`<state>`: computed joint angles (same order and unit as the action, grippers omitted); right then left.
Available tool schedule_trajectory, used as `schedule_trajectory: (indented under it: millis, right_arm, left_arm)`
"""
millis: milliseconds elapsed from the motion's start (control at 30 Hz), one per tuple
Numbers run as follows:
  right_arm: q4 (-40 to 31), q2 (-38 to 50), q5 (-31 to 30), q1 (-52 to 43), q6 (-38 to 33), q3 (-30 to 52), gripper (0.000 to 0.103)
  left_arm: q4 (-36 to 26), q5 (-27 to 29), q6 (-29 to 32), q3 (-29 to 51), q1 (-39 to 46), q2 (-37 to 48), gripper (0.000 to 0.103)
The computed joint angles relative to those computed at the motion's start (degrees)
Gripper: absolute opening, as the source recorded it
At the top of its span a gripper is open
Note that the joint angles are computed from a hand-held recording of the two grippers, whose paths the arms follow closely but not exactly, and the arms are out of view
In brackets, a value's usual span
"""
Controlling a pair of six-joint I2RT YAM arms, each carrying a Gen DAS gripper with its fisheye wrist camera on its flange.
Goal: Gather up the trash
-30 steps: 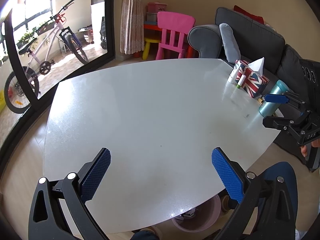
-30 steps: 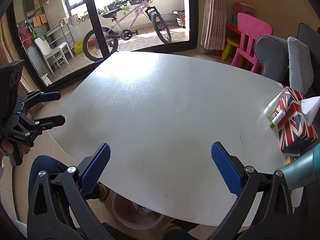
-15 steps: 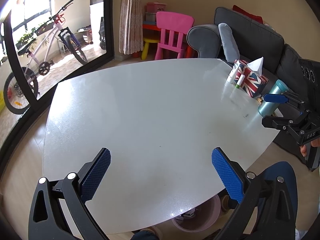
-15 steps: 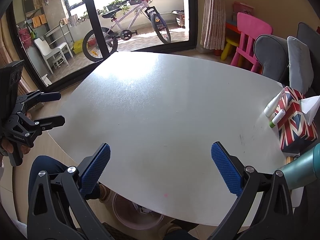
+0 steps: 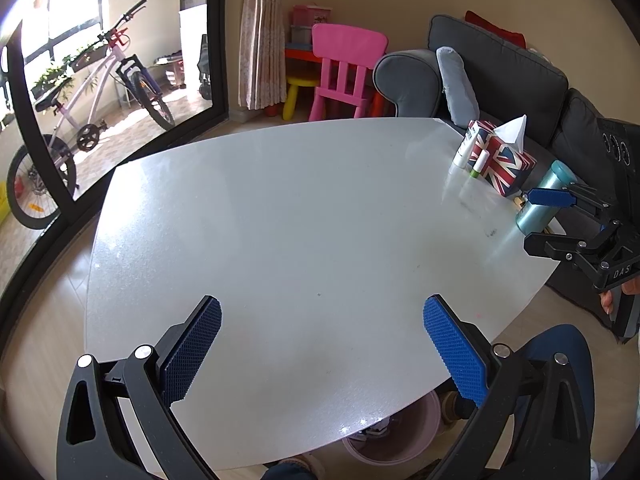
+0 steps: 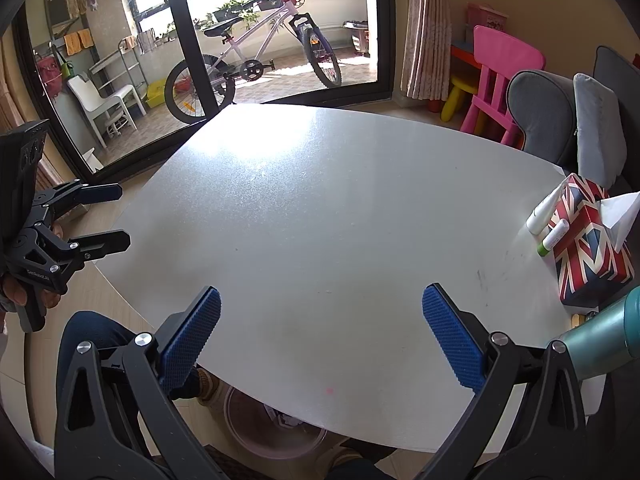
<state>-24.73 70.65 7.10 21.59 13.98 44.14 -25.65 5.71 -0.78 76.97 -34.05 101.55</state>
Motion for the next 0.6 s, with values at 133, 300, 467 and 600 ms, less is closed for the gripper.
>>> schedule_trajectory:
  millis: [133, 300, 467, 600]
  right_arm:
    - [-0.12, -0.01, -0.09, -0.13, -0.21, 0.11, 0.099]
    - [-0.11, -0.02, -0.04, -0.05, -0.11, 0.09, 0.099]
    - [-0.09, 0.01, 0.00, -0.03, -0.05, 0.10, 0.099]
    - [-0.13, 0.02, -0.01, 0.03, -0.06, 0.12, 0.099]
  left_arm:
    - [-0.10, 0.11, 0.02, 0.24, -0.01, 0.09, 0.097]
    - [-0.16, 0.21, 0.05, 0.28, 0.02, 0.12, 0.097]
    - [-0.31, 0.47, -0.01, 0.46, 0.13, 0.10, 0.097]
    - [-0.34, 0.57, -0.02, 0.53, 0.13, 0.13, 0.097]
